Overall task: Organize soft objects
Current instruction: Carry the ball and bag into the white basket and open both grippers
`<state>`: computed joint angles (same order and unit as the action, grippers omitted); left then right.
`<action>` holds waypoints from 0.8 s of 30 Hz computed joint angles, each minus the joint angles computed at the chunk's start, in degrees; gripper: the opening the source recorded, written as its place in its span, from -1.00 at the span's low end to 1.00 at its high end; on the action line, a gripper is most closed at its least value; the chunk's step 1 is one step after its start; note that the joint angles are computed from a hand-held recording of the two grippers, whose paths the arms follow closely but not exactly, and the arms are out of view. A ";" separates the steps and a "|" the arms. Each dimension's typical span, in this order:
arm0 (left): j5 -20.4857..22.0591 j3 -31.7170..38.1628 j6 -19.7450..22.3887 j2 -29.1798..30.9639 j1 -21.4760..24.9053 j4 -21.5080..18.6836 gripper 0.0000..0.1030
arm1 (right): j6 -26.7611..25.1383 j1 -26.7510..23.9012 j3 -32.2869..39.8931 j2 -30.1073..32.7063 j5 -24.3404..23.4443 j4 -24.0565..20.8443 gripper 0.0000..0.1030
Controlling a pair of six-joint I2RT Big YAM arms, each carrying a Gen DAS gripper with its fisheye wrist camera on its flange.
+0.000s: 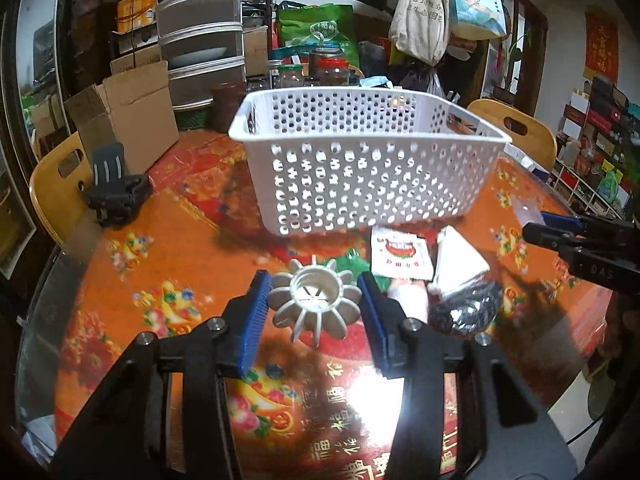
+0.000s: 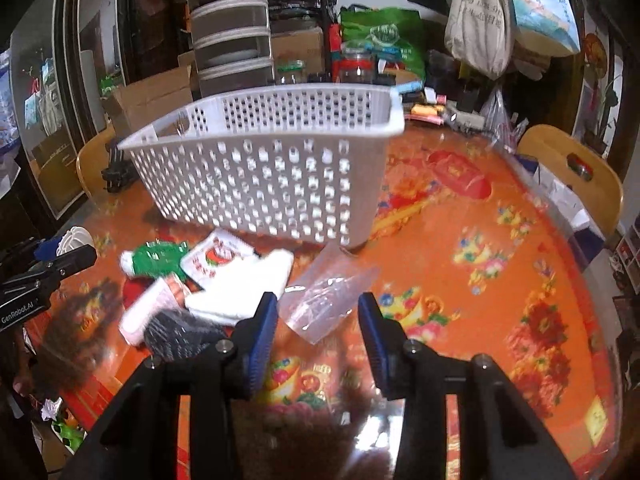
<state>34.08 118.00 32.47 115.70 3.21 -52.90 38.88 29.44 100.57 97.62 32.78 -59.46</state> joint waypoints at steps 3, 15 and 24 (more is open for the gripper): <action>0.48 1.98 -0.53 -0.13 0.24 0.02 -0.19 | -0.93 0.07 1.19 -0.62 1.11 -0.31 -0.27; 2.51 8.40 -2.51 1.27 0.99 -2.40 -0.19 | -2.98 0.44 3.88 -0.47 0.75 -0.10 -0.33; 2.10 30.56 -4.31 11.37 -0.61 -13.21 -0.19 | -7.29 -0.80 11.78 2.27 0.72 -2.47 -0.33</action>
